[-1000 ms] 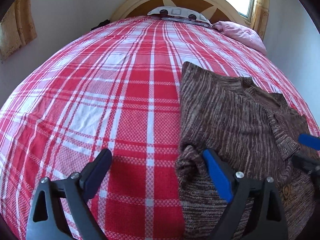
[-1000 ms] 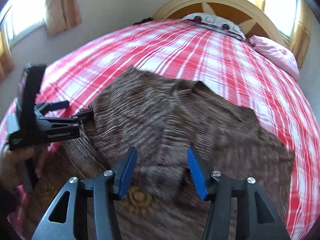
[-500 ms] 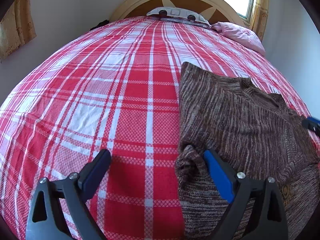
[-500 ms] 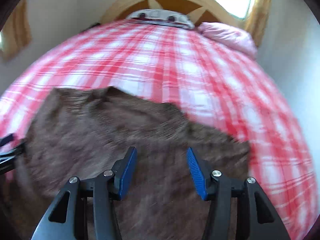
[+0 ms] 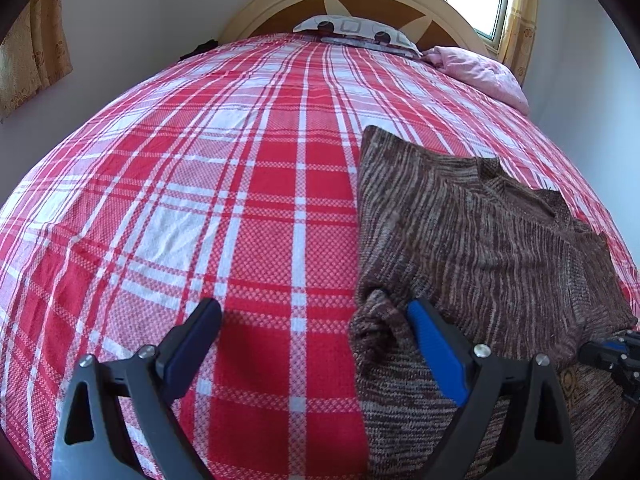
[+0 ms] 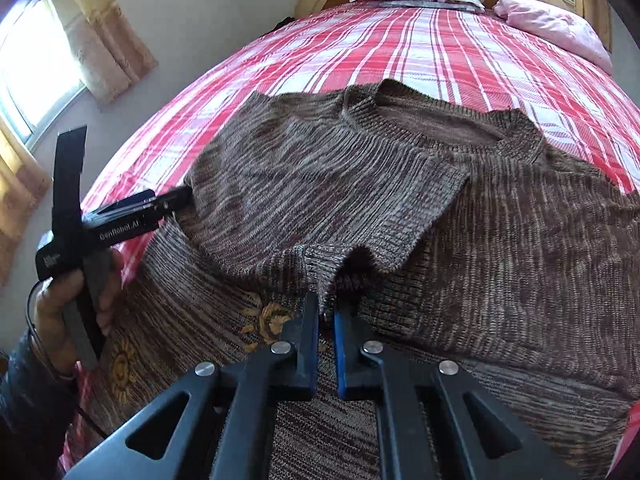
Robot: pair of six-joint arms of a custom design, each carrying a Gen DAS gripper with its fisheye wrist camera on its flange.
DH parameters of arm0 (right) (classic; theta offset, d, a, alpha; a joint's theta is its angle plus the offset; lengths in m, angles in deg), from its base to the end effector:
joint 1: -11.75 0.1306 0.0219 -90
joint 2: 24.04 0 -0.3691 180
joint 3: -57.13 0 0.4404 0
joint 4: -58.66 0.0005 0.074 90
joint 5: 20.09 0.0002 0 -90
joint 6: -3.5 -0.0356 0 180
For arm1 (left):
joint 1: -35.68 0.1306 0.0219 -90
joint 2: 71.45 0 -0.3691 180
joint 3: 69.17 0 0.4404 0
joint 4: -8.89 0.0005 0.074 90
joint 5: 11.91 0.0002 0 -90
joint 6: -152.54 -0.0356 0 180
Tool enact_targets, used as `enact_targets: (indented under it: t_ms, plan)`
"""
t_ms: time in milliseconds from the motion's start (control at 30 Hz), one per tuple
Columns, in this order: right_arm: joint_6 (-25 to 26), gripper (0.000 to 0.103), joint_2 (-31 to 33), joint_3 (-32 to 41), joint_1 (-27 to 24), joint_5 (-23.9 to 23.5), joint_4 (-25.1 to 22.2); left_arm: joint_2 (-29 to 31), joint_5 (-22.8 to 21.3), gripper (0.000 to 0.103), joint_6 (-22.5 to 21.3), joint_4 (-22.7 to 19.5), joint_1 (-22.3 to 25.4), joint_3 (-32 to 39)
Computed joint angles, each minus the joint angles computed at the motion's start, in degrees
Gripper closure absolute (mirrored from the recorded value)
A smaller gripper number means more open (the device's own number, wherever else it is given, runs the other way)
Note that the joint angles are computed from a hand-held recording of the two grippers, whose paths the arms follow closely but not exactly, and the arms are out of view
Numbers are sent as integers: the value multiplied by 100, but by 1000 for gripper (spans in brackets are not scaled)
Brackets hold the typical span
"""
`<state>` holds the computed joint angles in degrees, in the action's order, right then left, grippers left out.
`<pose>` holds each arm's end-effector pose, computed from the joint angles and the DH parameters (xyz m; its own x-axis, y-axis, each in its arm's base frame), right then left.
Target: Fold small clothes
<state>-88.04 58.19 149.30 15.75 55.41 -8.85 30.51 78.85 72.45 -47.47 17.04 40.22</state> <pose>0.4621 0.0407 0.4807 -0.8471 -0.0332 -0.5304 -0.1788 0.9577 0.2257 0.5748 -0.1949 0.4659 -0.7601 0.0748 -0.6455 0.2000 0.9721 -0.1229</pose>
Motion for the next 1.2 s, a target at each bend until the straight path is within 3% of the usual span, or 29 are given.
enact_targets:
  t_ms: [100, 233, 300, 367, 400, 433, 533, 633, 700, 767, 800, 833, 933, 1033, 1200]
  plan:
    - [353, 98, -259, 2, 208, 757, 45, -4, 66, 1, -51, -25, -5, 1]
    - [605, 98, -224, -20, 197, 1263, -199, 47, -21, 0, -257, -150, -80, 69]
    - [774, 96, -118, -41, 77, 904, -426, 62, -50, 0, -268, -183, -89, 93]
    - [766, 84, -182, -119, 28, 917, -338, 64, -28, 0, -240, -189, -78, 96]
    - [727, 65, -214, -119, -65, 714, -297, 65, -20, 0, -225, -189, -68, 97]
    - [594, 55, -236, -105, -186, 438, -241, 57, -31, 0, -203, -180, -62, 89]
    - [34, 55, -163, 37, -545, -183, 5, -3, -229, 0, -18, -141, -47, 16]
    - [-474, 55, 246, 406, -664, -168, 171, -60, -283, 0, 257, -124, 10, -61]
    - [-633, 56, 622, 703, -691, -153, 130, -76, -411, 0, 319, -149, -9, -76]
    - [-680, 74, 917, 924, -649, -159, -7, -100, -539, 0, 354, -154, -22, -104]
    - [-616, 94, 1041, 1005, -615, -216, -80, -141, -553, 0, 370, -101, -20, -157]
    - [-543, 97, 1104, 1055, -552, -49, -85, -165, -534, 0, 373, -69, -19, -189]
    - [-464, 99, 1208, 1234, -419, 218, 38, -236, -345, 0, 340, 76, 12, -278]
    - [-483, 99, 1215, 1412, -385, 538, 266, -161, -384, 0, 292, -43, -9, -192]
    - [-400, 99, 1398, 1513, -364, 1167, 156, -113, -555, 0, 140, -127, -95, -128]
